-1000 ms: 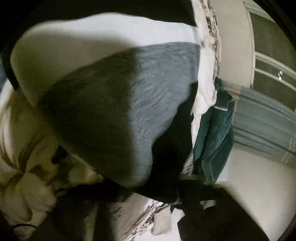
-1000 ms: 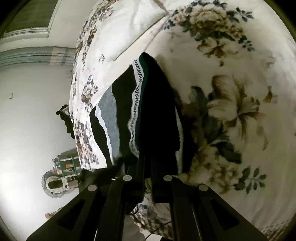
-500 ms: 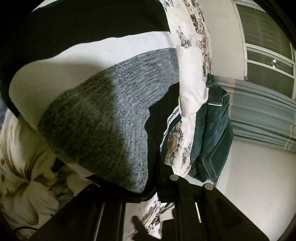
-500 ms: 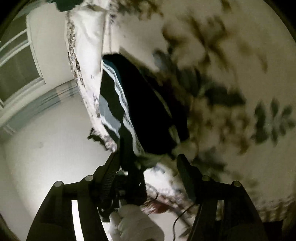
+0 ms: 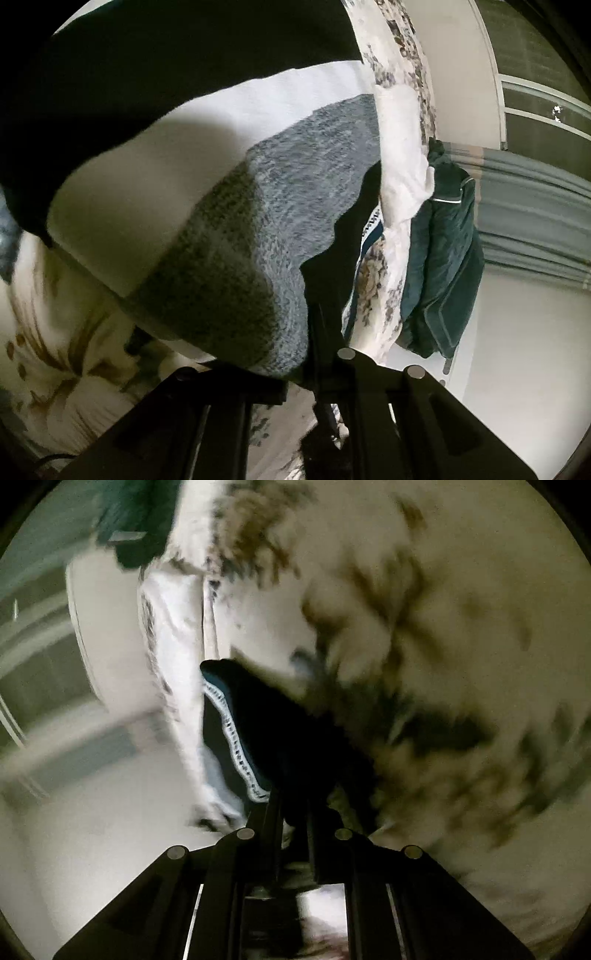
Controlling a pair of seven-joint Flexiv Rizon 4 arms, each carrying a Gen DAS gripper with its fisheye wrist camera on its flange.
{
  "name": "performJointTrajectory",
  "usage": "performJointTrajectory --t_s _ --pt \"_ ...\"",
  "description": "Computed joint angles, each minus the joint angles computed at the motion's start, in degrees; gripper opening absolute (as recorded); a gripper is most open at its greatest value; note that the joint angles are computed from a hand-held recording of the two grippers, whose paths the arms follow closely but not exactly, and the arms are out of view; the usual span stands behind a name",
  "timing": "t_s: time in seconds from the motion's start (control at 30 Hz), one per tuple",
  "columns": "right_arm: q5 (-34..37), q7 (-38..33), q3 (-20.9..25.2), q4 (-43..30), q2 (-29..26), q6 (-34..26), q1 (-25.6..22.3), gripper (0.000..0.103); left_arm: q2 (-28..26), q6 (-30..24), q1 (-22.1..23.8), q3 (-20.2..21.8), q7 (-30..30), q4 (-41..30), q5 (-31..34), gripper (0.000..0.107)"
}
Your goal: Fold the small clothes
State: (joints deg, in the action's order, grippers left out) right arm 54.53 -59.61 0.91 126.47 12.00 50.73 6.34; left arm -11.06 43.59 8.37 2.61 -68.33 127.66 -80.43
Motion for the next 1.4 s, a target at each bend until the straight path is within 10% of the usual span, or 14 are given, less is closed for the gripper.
performJointTrajectory --t_s 0.23,0.37,0.47,0.6,0.63,0.67,0.7,0.8,0.93,1.17,1.3,1.4 --pt "-7.30 -6.08 -5.05 -3.88 -1.84 -11.44 -2.33 0.009 -0.63 -6.85 2.60 1.48 -1.26 -1.36 8.07 0.008" --pt "-7.04 -13.11 -4.50 -8.80 -5.46 -21.07 -3.45 0.068 1.42 -12.17 5.18 2.93 -3.27 -1.65 20.57 0.016" --pt "-5.94 -16.50 -2.62 -10.93 -7.20 -23.45 -4.05 0.068 4.50 -14.28 5.54 5.77 -5.37 -2.92 36.93 0.060" --pt "-7.98 -16.76 0.49 -13.73 -11.68 -24.71 -3.51 0.068 7.39 -12.00 6.36 7.89 -5.32 -2.48 54.54 0.070" --pt "-8.47 -16.25 1.16 -13.83 -12.36 -24.56 -3.51 0.060 7.32 -9.24 6.43 8.27 -4.97 -1.98 59.58 0.070" --pt "-8.12 -15.95 1.84 -13.47 -12.54 -23.35 -3.55 0.017 7.00 -6.90 6.53 8.44 -4.78 -1.53 63.02 0.070" --pt "-8.40 -15.37 2.45 -13.15 -12.22 -22.46 -3.55 0.013 6.02 -3.37 5.99 9.47 -4.35 -0.93 67.57 0.070" --pt "-12.01 -12.86 3.41 -12.05 -9.70 -19.76 -3.51 0.012 4.56 1.24 7.82 8.28 1.62 1.62 65.51 0.074" --pt "-17.83 -10.24 2.88 -11.36 -7.71 -19.53 -3.59 0.011 3.79 1.20 7.74 6.98 5.91 2.12 62.60 0.103" --pt "-21.57 -10.54 2.45 -14.26 -11.86 -25.99 -2.90 0.014 1.61 0.49 5.22 7.08 -3.20 -0.88 71.66 0.103" --pt "-19.52 -14.26 1.97 -17.75 -13.83 -28.54 -4.23 0.028 2.81 -4.05 5.63 6.88 -3.65 -2.64 70.17 0.103" --pt "-17.99 -17.05 1.64 -21.01 -15.89 -26.01 -5.25 0.068 6.32 -8.18 6.61 7.65 -2.19 -3.16 68.52 0.103"
